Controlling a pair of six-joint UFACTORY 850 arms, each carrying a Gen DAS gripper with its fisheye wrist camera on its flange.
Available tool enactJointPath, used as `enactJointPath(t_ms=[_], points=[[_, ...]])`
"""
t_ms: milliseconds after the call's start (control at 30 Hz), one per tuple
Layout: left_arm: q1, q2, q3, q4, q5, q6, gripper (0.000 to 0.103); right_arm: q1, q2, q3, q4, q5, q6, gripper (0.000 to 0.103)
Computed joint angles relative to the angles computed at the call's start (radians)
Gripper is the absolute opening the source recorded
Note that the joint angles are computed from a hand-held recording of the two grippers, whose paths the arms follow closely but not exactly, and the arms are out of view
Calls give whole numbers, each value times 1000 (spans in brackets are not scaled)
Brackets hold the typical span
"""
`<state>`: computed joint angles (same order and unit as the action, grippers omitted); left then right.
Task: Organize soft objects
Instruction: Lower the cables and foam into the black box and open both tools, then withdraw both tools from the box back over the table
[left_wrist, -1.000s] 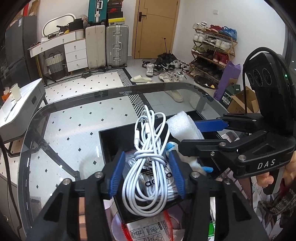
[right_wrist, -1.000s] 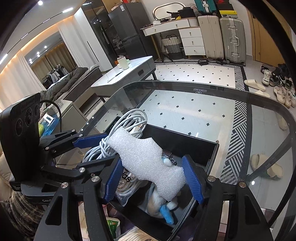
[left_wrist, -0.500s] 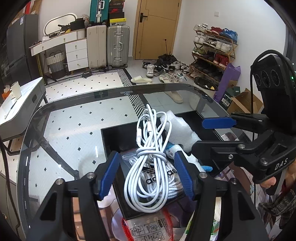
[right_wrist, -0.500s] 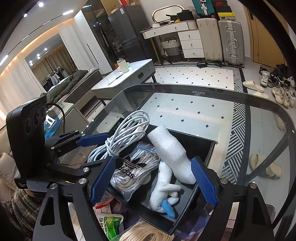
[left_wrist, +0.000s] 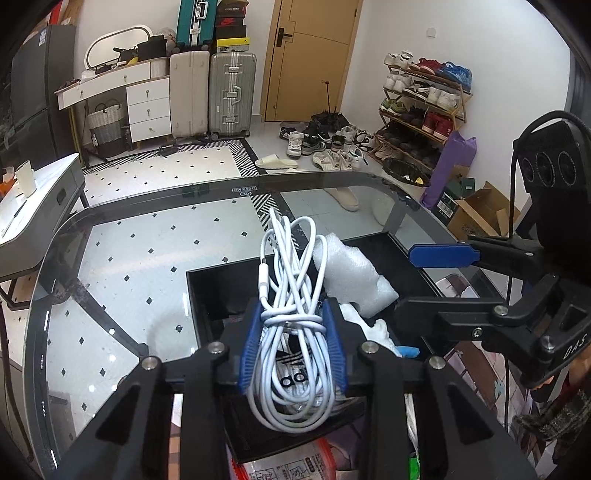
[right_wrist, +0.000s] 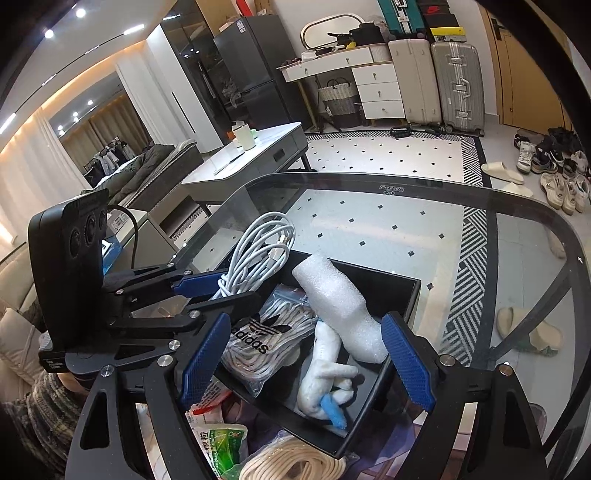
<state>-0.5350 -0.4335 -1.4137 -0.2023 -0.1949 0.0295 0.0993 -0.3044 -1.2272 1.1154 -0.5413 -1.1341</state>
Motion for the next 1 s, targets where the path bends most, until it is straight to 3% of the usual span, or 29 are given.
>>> enactJointPath(t_ms=[67, 167, 233, 333, 367, 467, 567, 633, 800, 1000], points=[[-4, 6, 11, 22, 12, -14, 34, 2, 3, 2, -2, -1, 2, 86], [-4, 26, 35, -44, 31, 50, 60, 5, 8, 4, -9, -3, 6, 86], [-5, 41, 49, -17, 39, 31, 60, 3, 10, 5, -12, -6, 6, 86], [-9, 58, 68, 63, 37, -46, 72, 3, 16, 12, -20, -6, 10, 86], [-10, 65, 77, 65, 42, -48, 77, 3, 22, 20, -19, -6, 8, 87], [-16, 85, 104, 90, 52, -83, 80, 5, 37, 41, -13, 4, 0, 94], [-18, 97, 121, 164, 50, -167, 92, 6, 56, 61, -17, 19, 7, 100], [-20, 107, 132, 183, 55, -194, 93, 4, 68, 74, -21, 27, 13, 101], [-31, 132, 162, 401, 61, -419, 103, 2, 105, 111, -60, 55, 53, 102], [-44, 159, 198, 580, 57, -608, 103, -3, 155, 168, -118, 89, 129, 102]])
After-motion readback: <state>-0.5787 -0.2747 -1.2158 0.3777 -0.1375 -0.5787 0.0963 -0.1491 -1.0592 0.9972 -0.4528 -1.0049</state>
